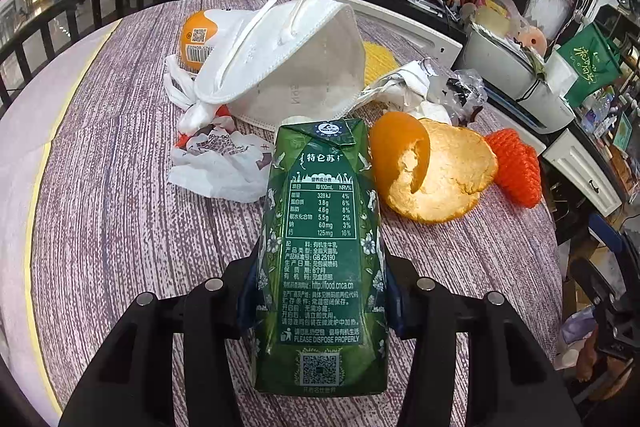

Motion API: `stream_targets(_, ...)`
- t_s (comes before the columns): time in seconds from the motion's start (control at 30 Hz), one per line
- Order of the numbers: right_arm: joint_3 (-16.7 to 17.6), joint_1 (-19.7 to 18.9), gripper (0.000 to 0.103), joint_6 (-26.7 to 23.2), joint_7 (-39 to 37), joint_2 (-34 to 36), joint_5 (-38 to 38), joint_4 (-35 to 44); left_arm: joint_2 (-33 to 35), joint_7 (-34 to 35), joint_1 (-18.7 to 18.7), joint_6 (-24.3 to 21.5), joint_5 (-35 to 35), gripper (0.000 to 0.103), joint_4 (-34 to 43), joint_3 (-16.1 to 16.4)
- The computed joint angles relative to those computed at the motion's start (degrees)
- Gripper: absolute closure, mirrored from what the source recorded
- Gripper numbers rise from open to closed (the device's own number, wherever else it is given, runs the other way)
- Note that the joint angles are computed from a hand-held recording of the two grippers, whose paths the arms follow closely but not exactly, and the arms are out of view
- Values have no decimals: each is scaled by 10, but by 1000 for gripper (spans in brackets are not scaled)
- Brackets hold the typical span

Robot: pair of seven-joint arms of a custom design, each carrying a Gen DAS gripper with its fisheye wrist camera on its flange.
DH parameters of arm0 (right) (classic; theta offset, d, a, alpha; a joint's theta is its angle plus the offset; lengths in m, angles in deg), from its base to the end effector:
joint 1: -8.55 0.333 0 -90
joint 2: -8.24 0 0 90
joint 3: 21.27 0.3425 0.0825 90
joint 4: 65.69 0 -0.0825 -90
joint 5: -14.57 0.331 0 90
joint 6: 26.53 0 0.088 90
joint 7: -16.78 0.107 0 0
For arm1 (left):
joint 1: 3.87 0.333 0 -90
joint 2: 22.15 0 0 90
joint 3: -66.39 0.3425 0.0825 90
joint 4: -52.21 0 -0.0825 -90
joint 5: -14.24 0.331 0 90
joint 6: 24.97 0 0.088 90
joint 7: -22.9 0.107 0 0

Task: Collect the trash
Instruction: 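Grasp the orange mesh net with the right tool while the left tool holds the carton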

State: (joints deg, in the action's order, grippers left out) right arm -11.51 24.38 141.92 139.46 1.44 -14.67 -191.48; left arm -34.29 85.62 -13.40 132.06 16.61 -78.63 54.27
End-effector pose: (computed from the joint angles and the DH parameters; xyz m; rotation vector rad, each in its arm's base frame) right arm 0.4407 0.2510 0.5832 -1.9136 1.3533 -0.6810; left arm 0.4380 -0.1844 0.5667 -1.9745 1.8686 -0.8414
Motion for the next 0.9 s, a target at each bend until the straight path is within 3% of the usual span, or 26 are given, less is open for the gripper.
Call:
stream_targets(0.2, -13, 14, 6, -32, -18, 55, 1, 57, -47, -1, -9, 39, -12, 54, -47, 4)
stream_targets(0.43, -42, 42, 8, -78, -55, 113, 41, 125, -94, 16, -16, 47, -32, 54, -85, 5)
stream_targets(0.53, -46, 49, 28, -98, -79, 125, 64, 144, -101, 24, -27, 54, -48, 54, -95, 12)
stream_targets(0.6, -43, 48, 63, -106, -110, 129, 109, 148, -104, 23, -25, 58, -49, 54, -99, 8)
stream_targets(0.7, -50, 54, 71, -93, -104, 121, 109, 133, -106, 23, -28, 67, -53, 54, -106, 6)
stream_targets(0.9, -43, 48, 74, -39, -127, 73, 164, 68, -115, 14, -33, 85, -54, 54, -123, -3)
